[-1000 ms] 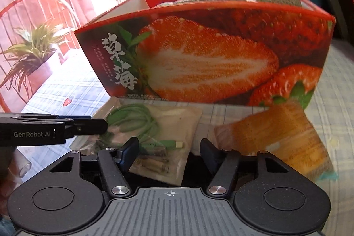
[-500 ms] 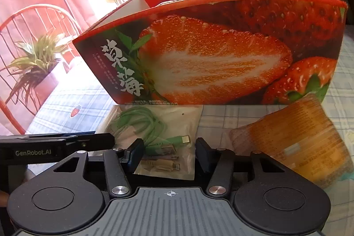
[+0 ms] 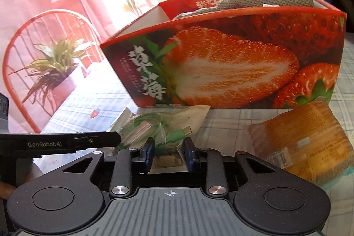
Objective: Organize soft objects
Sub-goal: 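Close both grippers on the green cable bag and lift it, then lower the green cable bag into the box and open both grippers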
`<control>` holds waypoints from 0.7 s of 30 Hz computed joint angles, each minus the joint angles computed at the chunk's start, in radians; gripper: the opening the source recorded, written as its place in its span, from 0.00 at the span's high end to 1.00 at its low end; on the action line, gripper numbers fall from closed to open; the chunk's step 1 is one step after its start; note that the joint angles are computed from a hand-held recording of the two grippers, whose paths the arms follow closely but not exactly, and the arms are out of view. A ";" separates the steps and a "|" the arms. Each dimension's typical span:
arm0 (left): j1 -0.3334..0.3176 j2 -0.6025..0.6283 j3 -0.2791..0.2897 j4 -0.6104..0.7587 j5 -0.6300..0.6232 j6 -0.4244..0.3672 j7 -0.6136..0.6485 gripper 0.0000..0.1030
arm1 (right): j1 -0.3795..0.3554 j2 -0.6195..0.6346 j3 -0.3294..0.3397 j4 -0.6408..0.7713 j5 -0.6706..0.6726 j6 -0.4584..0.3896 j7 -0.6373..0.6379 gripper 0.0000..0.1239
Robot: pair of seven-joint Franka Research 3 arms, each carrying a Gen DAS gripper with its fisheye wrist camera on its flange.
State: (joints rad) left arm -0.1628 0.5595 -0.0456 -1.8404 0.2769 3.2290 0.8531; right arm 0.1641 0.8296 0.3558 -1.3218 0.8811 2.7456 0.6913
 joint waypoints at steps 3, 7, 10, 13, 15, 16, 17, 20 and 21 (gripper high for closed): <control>-0.034 -0.037 0.032 -0.047 0.006 0.019 -0.007 0.82 | -0.036 -0.032 0.034 -0.052 0.044 0.003 -0.055 0.79; -0.103 -0.089 0.094 -0.108 0.008 0.044 -0.016 0.82 | -0.076 -0.086 0.064 -0.126 0.128 0.001 -0.164 0.80; -0.190 -0.121 0.179 -0.136 0.002 0.058 -0.020 0.82 | -0.095 -0.126 0.072 -0.166 0.203 -0.007 -0.243 0.80; -0.305 -0.147 0.290 -0.146 -0.018 0.072 -0.020 0.82 | -0.103 -0.157 0.066 -0.180 0.279 -0.023 -0.299 0.80; -0.395 -0.156 0.381 -0.145 -0.036 0.090 -0.005 0.82 | -0.113 -0.174 0.063 -0.180 0.333 -0.040 -0.347 0.80; -0.438 -0.158 0.424 -0.141 -0.049 0.101 0.009 0.82 | -0.118 -0.180 0.063 -0.175 0.361 -0.048 -0.376 0.80; -0.462 -0.159 0.447 -0.136 -0.063 0.110 0.026 0.82 | -0.120 -0.185 0.058 -0.168 0.382 -0.058 -0.396 0.80; -0.459 -0.152 0.441 -0.089 -0.086 0.112 0.077 0.82 | -0.096 -0.181 0.020 -0.122 0.403 -0.069 -0.411 0.80; -0.457 -0.144 0.438 -0.069 -0.095 0.110 0.093 0.82 | -0.086 -0.174 0.005 -0.099 0.400 -0.072 -0.406 0.80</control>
